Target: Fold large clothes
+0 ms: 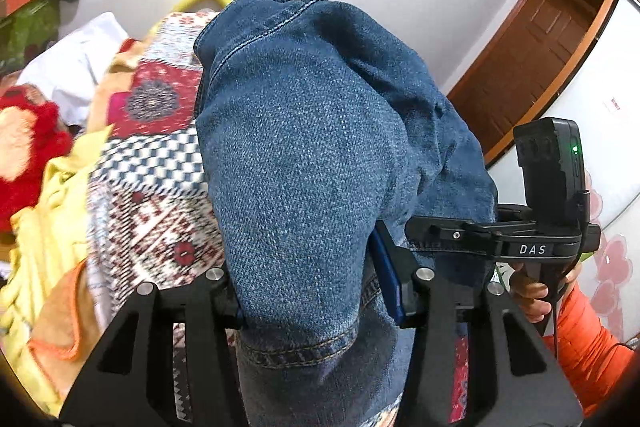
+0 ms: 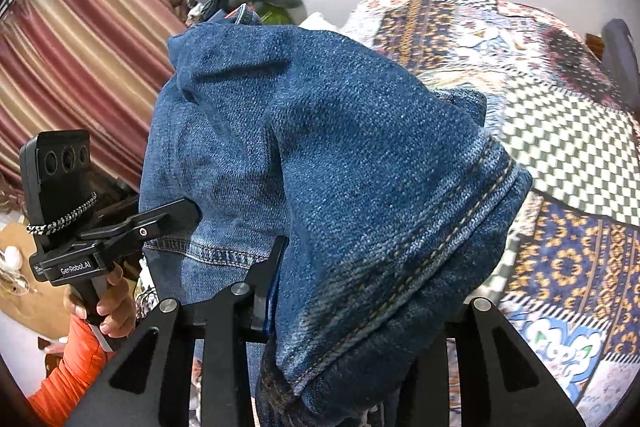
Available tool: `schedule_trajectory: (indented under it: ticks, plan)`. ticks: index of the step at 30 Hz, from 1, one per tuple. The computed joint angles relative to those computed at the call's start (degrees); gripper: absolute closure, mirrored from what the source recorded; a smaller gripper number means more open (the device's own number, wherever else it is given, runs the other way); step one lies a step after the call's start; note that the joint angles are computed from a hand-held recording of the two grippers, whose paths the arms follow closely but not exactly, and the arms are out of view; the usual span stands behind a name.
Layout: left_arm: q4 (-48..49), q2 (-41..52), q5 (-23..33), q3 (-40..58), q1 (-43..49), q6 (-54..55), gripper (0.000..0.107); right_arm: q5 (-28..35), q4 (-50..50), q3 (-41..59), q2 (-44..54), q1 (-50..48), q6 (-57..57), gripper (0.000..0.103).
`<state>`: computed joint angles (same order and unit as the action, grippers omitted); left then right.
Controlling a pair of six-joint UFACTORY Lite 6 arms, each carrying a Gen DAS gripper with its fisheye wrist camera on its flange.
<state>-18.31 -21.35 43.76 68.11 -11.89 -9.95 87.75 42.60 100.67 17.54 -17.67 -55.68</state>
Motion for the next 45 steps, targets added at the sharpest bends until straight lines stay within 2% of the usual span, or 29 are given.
schedule_trajectory:
  ticks: [5, 11, 14, 19, 23, 26, 31, 33, 35, 41, 45]
  plan:
    - [-9.3, -9.5, 4.6, -10.0, 11.9, 11.5, 0.057, -4.7, -0.4, -12.2, -8.5, 6.3, 1.2, 0.07]
    - [-19.0, -14.7, 10.6, -21.4, 28.4, 27.0, 0.057, -13.2, -1.6, -22.7, -10.0, 15.9, 5.2, 0.07]
    - [-22.4, -13.0, 12.0, -26.0, 35.4, 34.0, 0.057, -18.0, -2.6, -25.2, -7.8, 21.3, 7.9, 0.07]
    - [-28.6, -5.0, 12.3, -31.0, 44.5, 44.9, 0.057, -25.2, -4.0, -24.7, -1.1, 28.2, 11.3, 0.071]
    - [-32.9, 2.9, 9.7, -33.1, 48.0, 52.7, 0.055, -26.2, -4.3, -19.1, 7.0, 30.3, 14.1, 0.07]
    - [-34.3, 5.4, 8.7, -35.4, 48.9, 55.0, 0.05, -27.7, -5.6, -17.8, 9.7, 31.1, 14.0, 0.068]
    - [-37.6, 5.4, 8.6, -39.4, 52.2, 61.6, 0.043, -30.7, -4.1, -21.5, 8.8, 30.3, 7.6, 0.059]
    - [-36.4, 2.1, 9.2, -41.5, 53.5, 61.3, 0.043, -32.0, -4.5, -24.1, 6.7, 30.0, 6.7, 0.052]
    - [-36.7, 1.5, 5.5, -42.3, 51.7, 61.1, 0.043, -34.1, -5.7, -26.0, 4.6, 30.4, 7.1, 0.046]
    - [-21.4, -17.1, 5.3, -45.9, 46.6, 44.2, 0.043, -37.4, -8.1, -33.1, -4.6, 29.8, 3.8, 0.046]
    - [-10.7, -26.4, 5.8, -47.2, 40.0, 30.6, 0.042, -37.2, -10.4, -36.6, -9.5, 28.6, 3.1, 0.046]
